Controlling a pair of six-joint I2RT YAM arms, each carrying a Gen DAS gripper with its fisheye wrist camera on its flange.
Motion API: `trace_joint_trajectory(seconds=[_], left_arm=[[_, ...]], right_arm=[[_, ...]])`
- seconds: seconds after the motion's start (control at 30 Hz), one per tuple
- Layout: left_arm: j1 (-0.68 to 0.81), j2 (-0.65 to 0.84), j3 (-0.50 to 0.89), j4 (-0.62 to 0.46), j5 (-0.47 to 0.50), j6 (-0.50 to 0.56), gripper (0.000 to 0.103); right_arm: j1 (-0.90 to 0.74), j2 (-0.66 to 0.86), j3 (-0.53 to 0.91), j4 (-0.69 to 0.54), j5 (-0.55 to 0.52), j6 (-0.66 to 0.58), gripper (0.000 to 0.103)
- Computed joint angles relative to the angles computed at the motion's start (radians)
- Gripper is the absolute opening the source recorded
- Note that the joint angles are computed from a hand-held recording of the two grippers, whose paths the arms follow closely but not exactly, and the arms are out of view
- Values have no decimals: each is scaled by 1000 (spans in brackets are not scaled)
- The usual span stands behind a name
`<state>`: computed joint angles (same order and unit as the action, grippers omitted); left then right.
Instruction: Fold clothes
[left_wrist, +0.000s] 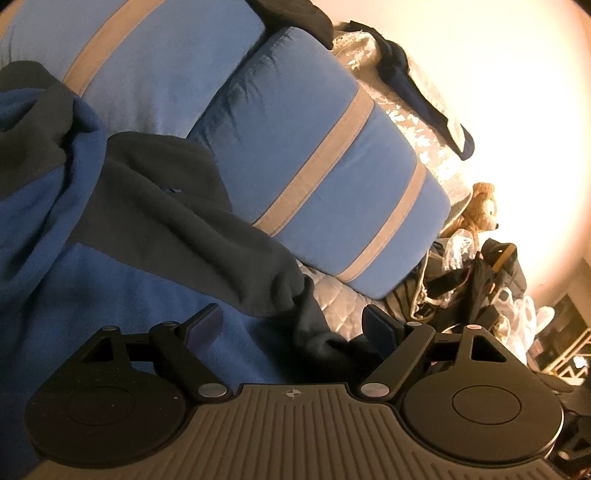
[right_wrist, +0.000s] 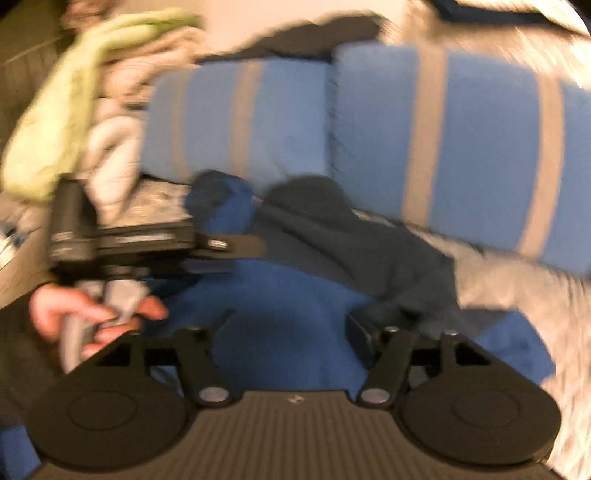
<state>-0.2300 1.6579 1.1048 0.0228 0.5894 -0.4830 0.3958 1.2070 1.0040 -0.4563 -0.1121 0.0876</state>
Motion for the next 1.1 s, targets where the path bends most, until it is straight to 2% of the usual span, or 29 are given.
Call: trace_joint_trajectory(seconds=[0.1, 0.23, 0.33, 0.43, 0.57, 0.7, 0.93, 1.1], left_arm=[[1, 5, 7, -10, 11, 0, 83], [-2, 10, 15, -20, 20, 6, 83], [-3, 10, 16, -20, 22, 9, 83], [-2, 14, 21, -24, 25, 7, 83], [-4, 14, 23, -27, 24, 7, 83], [-4, 14, 21, -28, 30, 9, 83], [-8, 19, 23, -37, 46, 16, 83], [-9, 20, 23, -38, 53, 15, 83]], right_arm=[[-6, -62, -2, -39, 58, -148, 81], [-65, -99, -55, -51, 244, -472, 80], [-145, -112, -112, -37, 297, -671, 76], [-187, -98, -164, 17, 357, -813, 69], [-201, -57, -239, 145, 440, -992, 60], [-198, 0, -257, 192, 448, -1108, 52], [-182, 75, -248, 242, 458, -1349, 48], [-185, 116, -199, 179, 439, -1498, 39]])
